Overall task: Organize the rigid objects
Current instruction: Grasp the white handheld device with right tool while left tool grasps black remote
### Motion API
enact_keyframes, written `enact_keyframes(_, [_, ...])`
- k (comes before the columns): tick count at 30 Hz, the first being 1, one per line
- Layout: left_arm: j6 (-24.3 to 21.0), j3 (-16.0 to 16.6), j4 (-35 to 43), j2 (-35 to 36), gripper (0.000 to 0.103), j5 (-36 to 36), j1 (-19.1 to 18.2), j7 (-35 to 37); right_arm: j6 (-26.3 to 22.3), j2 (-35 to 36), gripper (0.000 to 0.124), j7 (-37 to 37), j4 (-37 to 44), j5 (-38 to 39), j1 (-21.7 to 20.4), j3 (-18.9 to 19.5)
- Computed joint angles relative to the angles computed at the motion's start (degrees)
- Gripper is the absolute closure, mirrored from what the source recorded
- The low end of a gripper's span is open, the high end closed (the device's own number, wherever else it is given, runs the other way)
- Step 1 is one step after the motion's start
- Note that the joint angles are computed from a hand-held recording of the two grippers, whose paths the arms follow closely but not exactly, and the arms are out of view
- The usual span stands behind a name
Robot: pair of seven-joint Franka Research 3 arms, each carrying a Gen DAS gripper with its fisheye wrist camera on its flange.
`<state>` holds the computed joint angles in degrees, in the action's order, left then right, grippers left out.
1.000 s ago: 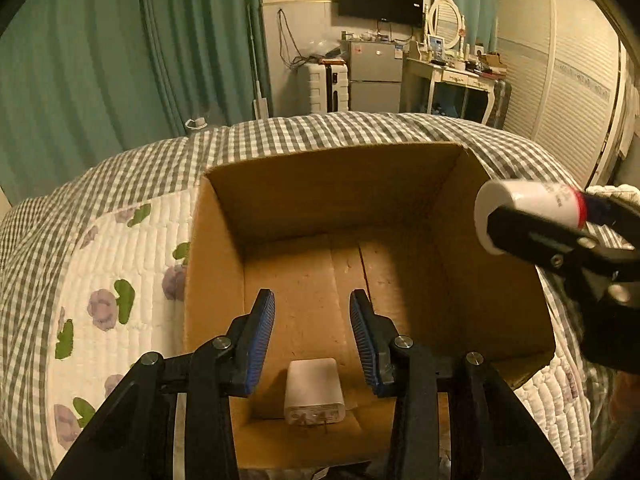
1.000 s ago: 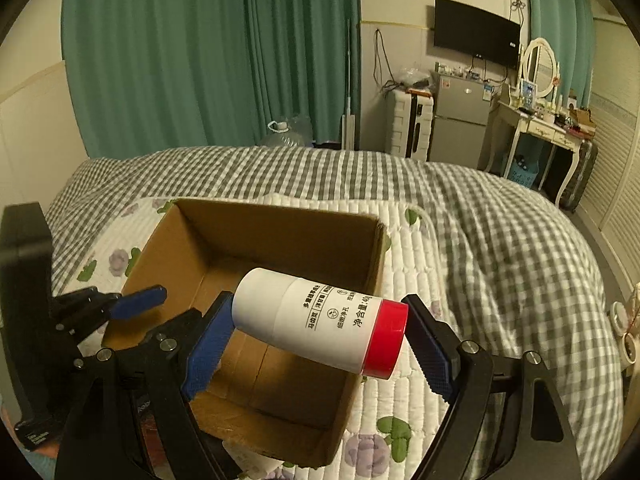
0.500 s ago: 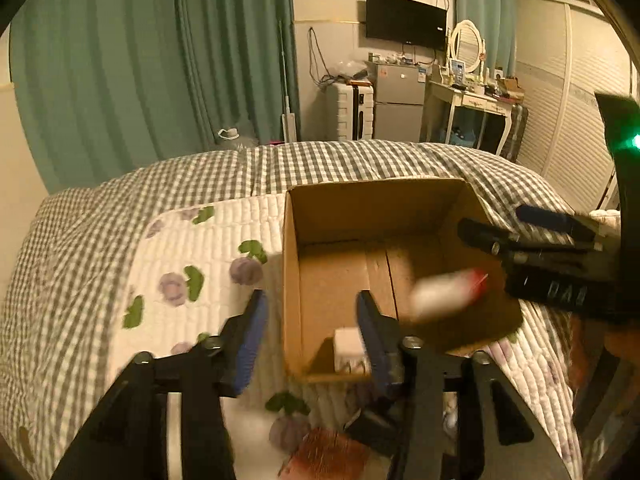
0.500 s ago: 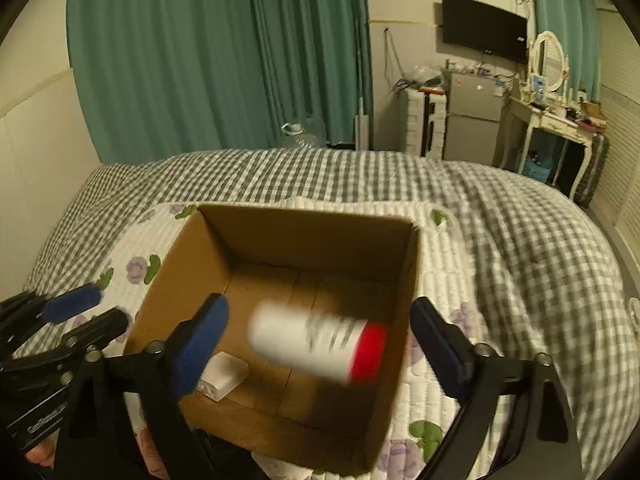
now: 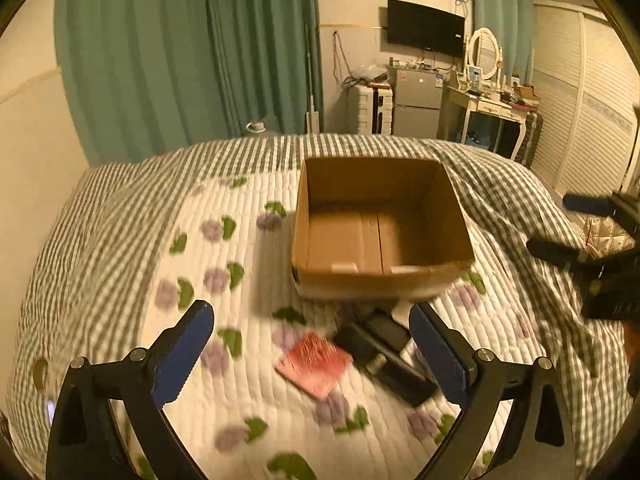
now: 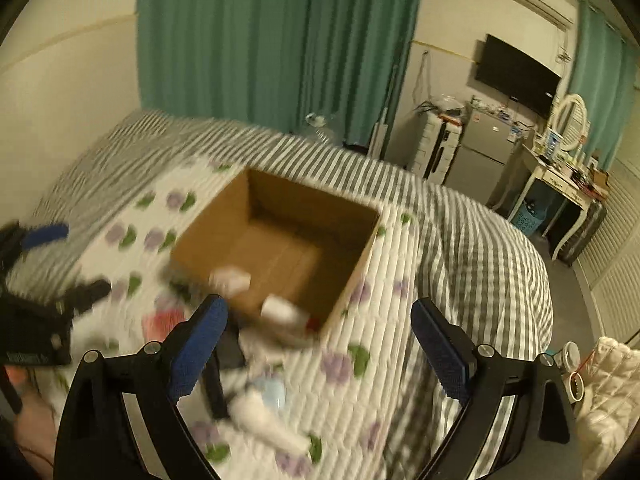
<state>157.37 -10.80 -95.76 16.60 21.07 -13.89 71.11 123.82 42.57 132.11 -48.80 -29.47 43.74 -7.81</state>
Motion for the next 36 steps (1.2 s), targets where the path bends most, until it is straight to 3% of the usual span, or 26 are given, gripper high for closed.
enact_keyframes(3, [-0.83,0.3,-2.98,-1.07,0.003,1.17,-1.06,-2.62,4.17,-5.13,0.03,0.95,-11.75,0.05,0.07,1.43])
enact_keyframes(7, [-3.63,1.41,-5.02,-0.44,0.003,5.25,-3.47,-9.73,6.39,-4.9,0.03,-0.96,-17.61,3.9,-2.24,4.54])
enact_keyframes(18, [-9.66,2.33,-0.57,6.03,0.003,10.09,-5.05,-17.76,11.88,0.7,0.037,-13.52,-19.75,9.89,-3.81,5.83])
enact_keyframes(23, [-10.72,2.32,1.91,7.96,0.003,10.08,-5.54,-18.03,13.07,3.71,0.079,-16.78,-16.57,12.91,-4.17,5.76])
enact_keyframes(29, [-13.42,1.2,7.32,11.83,0.003,6.87,-6.19,-16.86,16.59,0.5,0.08,-14.01,-19.52,12.89,-3.3,3.19])
enact_keyframes(35, [-17.92,1.06,15.55,17.73,0.005,3.08,-8.44,-19.66,15.55,-1.79,0.081,-8.45,-19.87,9.34,-3.15,0.72])
enact_keyframes(36, [-18.96,1.28,17.14,18.91,0.009,2.82,-9.04,-20.18,14.83,-1.9,0.081,-7.57,-19.85,8.84,-3.12,0.54])
